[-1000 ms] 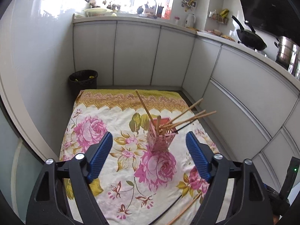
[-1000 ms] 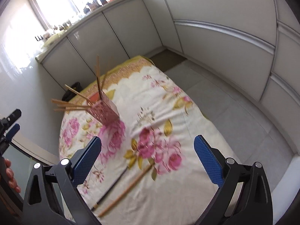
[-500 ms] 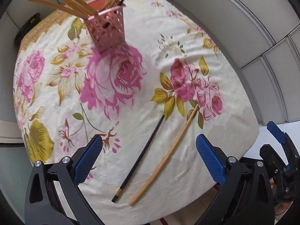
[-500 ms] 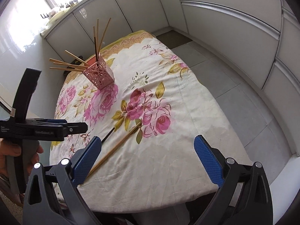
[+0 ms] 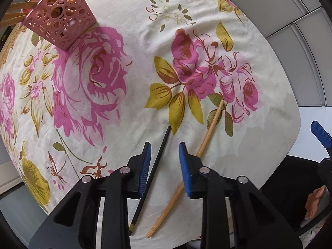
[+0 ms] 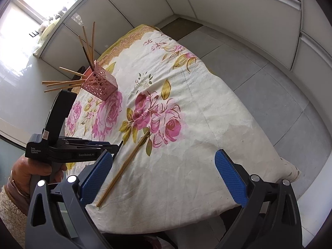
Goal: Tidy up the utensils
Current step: 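Lower both tools to the loose chopsticks and close on them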
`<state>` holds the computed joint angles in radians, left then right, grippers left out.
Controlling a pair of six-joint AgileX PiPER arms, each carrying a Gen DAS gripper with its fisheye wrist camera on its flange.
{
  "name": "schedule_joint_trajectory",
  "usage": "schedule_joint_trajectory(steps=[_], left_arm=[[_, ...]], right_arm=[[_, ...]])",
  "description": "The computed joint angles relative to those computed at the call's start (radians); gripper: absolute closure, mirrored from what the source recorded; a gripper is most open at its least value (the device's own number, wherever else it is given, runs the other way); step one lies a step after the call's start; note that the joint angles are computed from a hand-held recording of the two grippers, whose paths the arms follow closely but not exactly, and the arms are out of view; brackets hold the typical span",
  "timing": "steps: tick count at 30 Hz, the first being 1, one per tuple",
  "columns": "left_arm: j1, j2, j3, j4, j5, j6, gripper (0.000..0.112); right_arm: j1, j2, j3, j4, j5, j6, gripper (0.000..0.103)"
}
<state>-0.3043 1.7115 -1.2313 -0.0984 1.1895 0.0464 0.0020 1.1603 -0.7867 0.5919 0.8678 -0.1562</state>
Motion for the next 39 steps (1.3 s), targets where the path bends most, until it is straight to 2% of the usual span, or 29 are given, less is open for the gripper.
schedule_joint_trajectory(steps=[7, 13, 16, 20, 22, 24, 25, 27, 31, 33, 37, 38, 39], left_arm=[[-0.034, 0.012, 0.048, 0.024, -0.055, -0.004, 0.105], [0.030, -0.085, 0.165, -0.028, -0.158, 0.029, 0.109], [0.102, -0.145, 0.200, -0.065, -0.178, 0.069, 0.109], [0.203, -0.252, 0.225, -0.110, -0.174, 0.142, 0.109], [0.241, -0.314, 0.224, -0.129, -0.162, 0.160, 0.109], [0.295, -0.374, 0.217, -0.141, -0.144, 0.177, 0.109], [0.292, -0.401, 0.185, -0.148, -0.113, 0.165, 0.109], [0.321, -0.441, 0.171, -0.146, -0.103, 0.174, 0.109], [0.315, -0.478, 0.143, -0.132, -0.115, 0.148, 0.109], [0.295, -0.504, 0.128, -0.116, -0.107, 0.122, 0.109], [0.315, -0.537, 0.127, -0.116, -0.110, 0.136, 0.109], [0.327, -0.544, 0.126, -0.122, -0.107, 0.144, 0.109], [0.338, -0.549, 0.128, -0.126, -0.109, 0.149, 0.109]], right_arm=[[0.011, 0.012, -0.007, -0.017, 0.006, 0.021, 0.007], [0.060, 0.031, -0.018, -0.061, 0.001, 0.077, 0.007], [0.055, 0.105, -0.054, -0.044, 0.035, 0.108, 0.007], [0.068, 0.289, -0.165, 0.012, 0.115, 0.161, 0.009], [0.113, 0.354, -0.228, 0.003, 0.125, 0.229, 0.015], [0.172, 0.409, -0.295, -0.025, 0.134, 0.299, 0.032], [0.204, 0.443, -0.336, -0.047, 0.151, 0.337, 0.037], [0.265, 0.506, -0.411, -0.090, 0.185, 0.402, 0.052], [0.395, 0.578, -0.514, -0.237, 0.201, 0.566, 0.060], [0.441, 0.622, -0.565, -0.283, 0.222, 0.620, 0.069], [0.495, 0.698, -0.629, -0.331, 0.238, 0.682, 0.072], [0.514, 0.691, -0.630, -0.368, 0.217, 0.708, 0.076], [0.527, 0.708, -0.649, -0.383, 0.227, 0.717, 0.090]])
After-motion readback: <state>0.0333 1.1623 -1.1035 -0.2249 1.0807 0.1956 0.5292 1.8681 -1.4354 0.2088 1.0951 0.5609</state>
